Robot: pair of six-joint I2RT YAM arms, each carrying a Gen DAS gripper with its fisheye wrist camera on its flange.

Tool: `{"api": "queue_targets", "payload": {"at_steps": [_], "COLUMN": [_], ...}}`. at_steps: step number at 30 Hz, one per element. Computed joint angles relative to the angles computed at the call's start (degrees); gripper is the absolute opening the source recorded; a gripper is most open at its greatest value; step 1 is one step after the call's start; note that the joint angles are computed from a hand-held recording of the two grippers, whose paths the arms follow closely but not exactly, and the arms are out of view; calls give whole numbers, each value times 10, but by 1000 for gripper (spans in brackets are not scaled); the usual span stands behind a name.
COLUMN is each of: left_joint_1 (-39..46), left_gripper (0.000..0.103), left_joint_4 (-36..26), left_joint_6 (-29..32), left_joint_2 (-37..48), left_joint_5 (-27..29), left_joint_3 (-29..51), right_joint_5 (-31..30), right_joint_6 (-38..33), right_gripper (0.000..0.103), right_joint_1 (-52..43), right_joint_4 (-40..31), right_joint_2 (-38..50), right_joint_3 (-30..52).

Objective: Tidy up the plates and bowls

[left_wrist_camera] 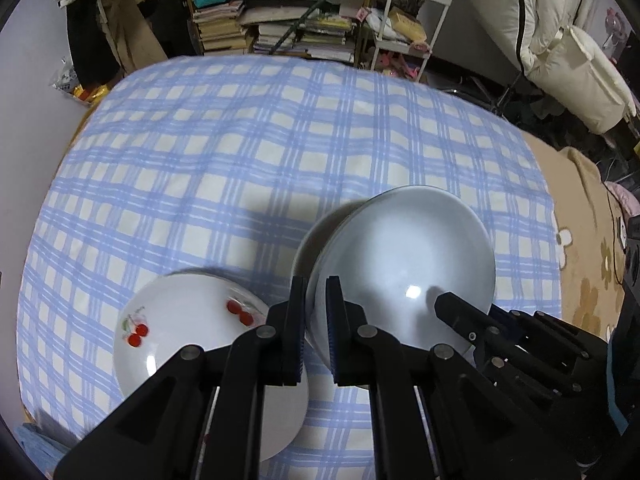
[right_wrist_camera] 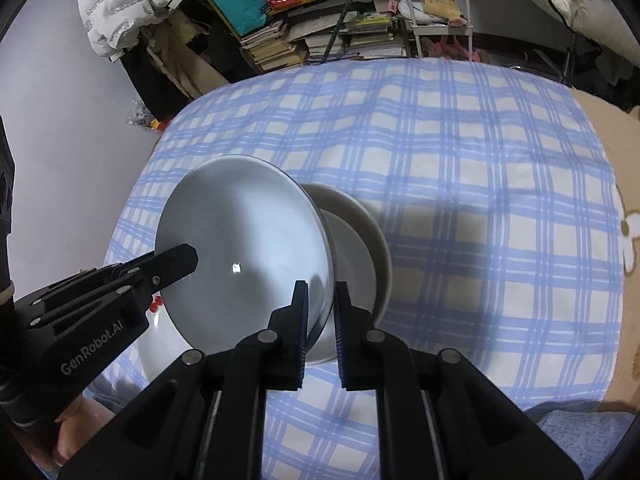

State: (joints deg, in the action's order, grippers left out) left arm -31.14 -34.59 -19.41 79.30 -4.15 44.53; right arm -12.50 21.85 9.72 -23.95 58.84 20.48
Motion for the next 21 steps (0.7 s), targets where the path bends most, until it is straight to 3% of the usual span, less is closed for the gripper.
{"api": "queue_targets", "payload": {"at_steps": [10, 21], "left_joint_1": [-14, -12], "left_gripper": [9, 9], "left_joint_4": [31, 46], "left_joint_6": [-7, -6], "left_joint_2": [51, 60], "left_joint_5": [-16, -19], "left_joint_3": [-17, -26], "right_joint_5": [-6, 28], "right_joint_6": [-13, -20], "right_gripper": [14, 14], "right_joint_1": [-13, 13], "right_joint_4": [44, 92], "right_joint_2": [29, 38], "right_joint_3": [-27, -44]}}
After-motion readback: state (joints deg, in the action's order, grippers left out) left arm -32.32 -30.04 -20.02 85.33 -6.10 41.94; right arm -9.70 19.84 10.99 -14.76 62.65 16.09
